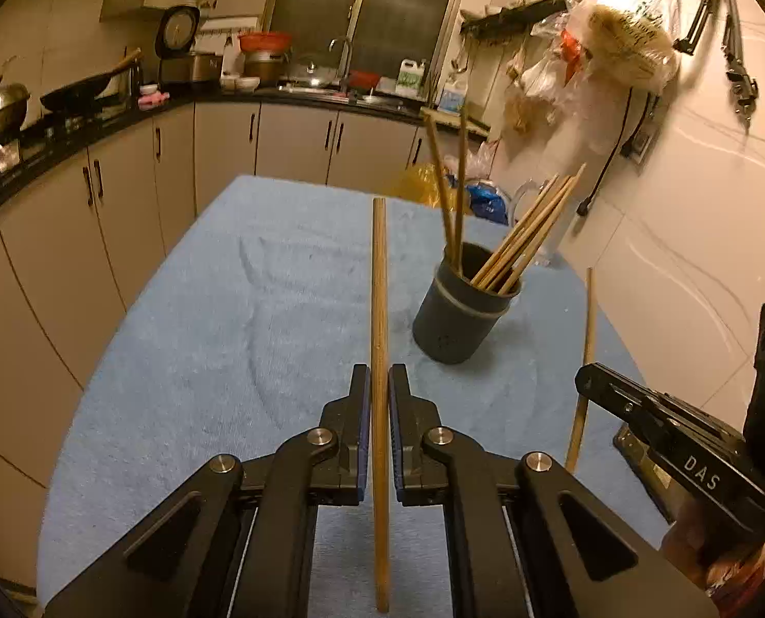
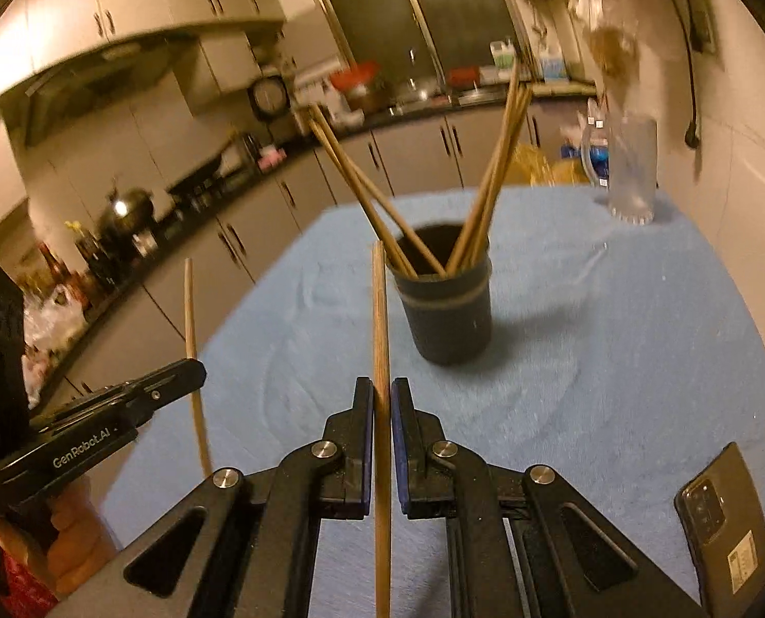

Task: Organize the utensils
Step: 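Lift both chopsticks upright and carry them over the black holder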

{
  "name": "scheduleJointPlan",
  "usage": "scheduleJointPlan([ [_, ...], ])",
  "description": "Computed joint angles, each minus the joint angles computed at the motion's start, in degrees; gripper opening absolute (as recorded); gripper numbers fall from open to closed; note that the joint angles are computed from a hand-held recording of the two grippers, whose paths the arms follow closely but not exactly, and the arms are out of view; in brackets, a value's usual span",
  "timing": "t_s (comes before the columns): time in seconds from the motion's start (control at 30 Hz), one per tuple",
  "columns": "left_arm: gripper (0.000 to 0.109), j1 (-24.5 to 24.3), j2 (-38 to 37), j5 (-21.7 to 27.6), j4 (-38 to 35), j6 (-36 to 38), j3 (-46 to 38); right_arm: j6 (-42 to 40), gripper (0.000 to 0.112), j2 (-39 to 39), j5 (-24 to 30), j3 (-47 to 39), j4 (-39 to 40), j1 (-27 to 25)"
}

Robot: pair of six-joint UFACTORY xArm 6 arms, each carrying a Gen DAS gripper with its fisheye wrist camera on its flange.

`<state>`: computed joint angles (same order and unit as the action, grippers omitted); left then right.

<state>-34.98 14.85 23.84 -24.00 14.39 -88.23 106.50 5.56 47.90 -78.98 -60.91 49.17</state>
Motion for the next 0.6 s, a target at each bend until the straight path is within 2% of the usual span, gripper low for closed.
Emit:
scheduleJointPlan([
  [0.27,0.006,-0.6,-3.4,-0.8,-0.7,1.7,3.3,4.3,0.008,-1.3,4.7,0.1,-6.0,2.9],
  [0.6,0.006,-1.2,-3.8,-1.9,-0.1,1.4,3.4,5.8,0.008,-2.2,5.6,0.6,-7.7,3.5],
])
